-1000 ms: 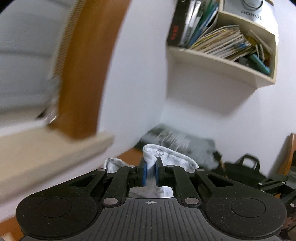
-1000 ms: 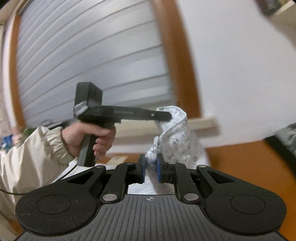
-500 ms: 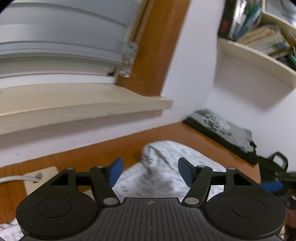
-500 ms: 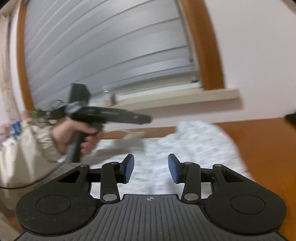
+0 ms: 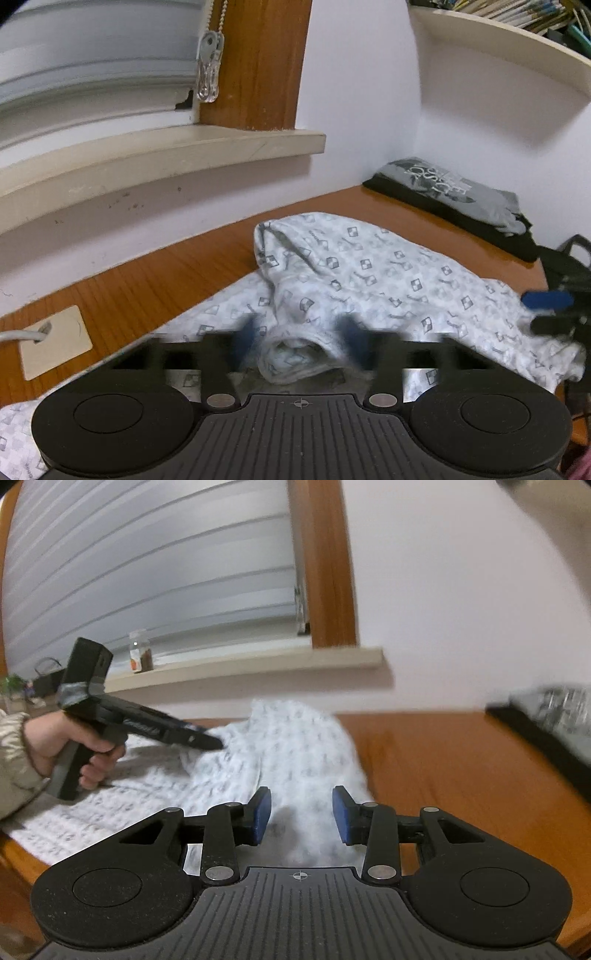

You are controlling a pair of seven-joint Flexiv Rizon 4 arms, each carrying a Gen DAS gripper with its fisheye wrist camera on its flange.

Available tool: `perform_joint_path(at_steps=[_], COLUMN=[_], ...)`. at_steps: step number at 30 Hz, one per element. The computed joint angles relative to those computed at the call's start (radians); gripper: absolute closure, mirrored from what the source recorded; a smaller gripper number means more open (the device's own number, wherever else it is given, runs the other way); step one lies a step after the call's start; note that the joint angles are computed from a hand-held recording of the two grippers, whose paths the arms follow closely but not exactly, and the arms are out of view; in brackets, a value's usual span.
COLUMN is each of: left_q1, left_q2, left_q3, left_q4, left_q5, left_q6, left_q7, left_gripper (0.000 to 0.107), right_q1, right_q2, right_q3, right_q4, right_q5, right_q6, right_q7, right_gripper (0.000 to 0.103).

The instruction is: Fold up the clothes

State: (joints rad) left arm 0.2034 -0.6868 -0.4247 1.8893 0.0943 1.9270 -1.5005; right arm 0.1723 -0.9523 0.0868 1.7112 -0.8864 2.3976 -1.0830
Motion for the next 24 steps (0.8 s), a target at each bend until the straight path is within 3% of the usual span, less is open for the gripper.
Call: perform_joint_path(at_steps=[1, 4, 8, 11, 14, 15, 17, 19, 21, 24], left_q1=[0.025, 0.011, 0.11, 0.07, -0.021, -0.042, -0.071, -0.065, -0.061, -0.065], left_q2=[-0.009, -0.007, 0.005, 0.036, 0.049, 0.045, 0.038, 0.033, 0.03, 0.022], left_q3=[-0.031, -0.013, -0.11, -0.048, 0.059, 0.083, 0.114, 0.106, 0.1, 0.105], left_q4=[-0.002, -0.004, 0.0, -0.011, -0.022, -0.017, -0.003, 0.007, 0.011, 0.012], left_q5=[0.016, 0.033, 0.114, 0.084, 0.002, -0.019, -0.06, -0.067, -0.068, -0.072], left_q6=[0.0, 0.066, 0.093, 0.006, -0.092, -0.081, -0.044, -0.026, -0.018, -0.015], left_q7=[0.001, -0.005, -0.075, -0.075, -0.031, -0.026, -0.03, -0.029, -0.026, -0.022], left_gripper=[0.094, 0.098, 0.098, 0.095, 0.074, 0.062, 0.05, 0.048, 0.036, 0.035], right_q1=[0.007, 0.007, -0.01, -0.01, 0.023, 0.03, 0.03, 0.032, 0.044, 0.039], right_q2=[-0.008, -0.014, -0.008, -0.008, 0.003, 0.004, 0.004, 0.008, 0.023, 0.046], right_q3=[-0.001, -0.001, 0.003, -0.001, -0.017, -0.017, -0.013, -0.015, -0.025, -0.027], right_q4=[-0.005, -0.004, 0.001, -0.005, 0.015, 0.021, 0.024, 0.026, 0.034, 0.037], right_q5=[0.005, -0.008, -0.057, -0.097, -0.046, -0.025, -0.028, -0.049, -0.067, -0.152], right_q6=[-0.004, -0.003, 0.007, 0.018, 0.024, 0.031, 0.044, 0.05, 0.038, 0.019], right_q7=[-0.003, -0.006, 0.012, 0.03, -0.029, -0.05, -0.067, -0.079, -0.107, -0.12], right_gripper=[0.065, 0.065, 0.065, 0.065, 0.064, 0.064, 0.065, 0.065, 0.065, 0.065])
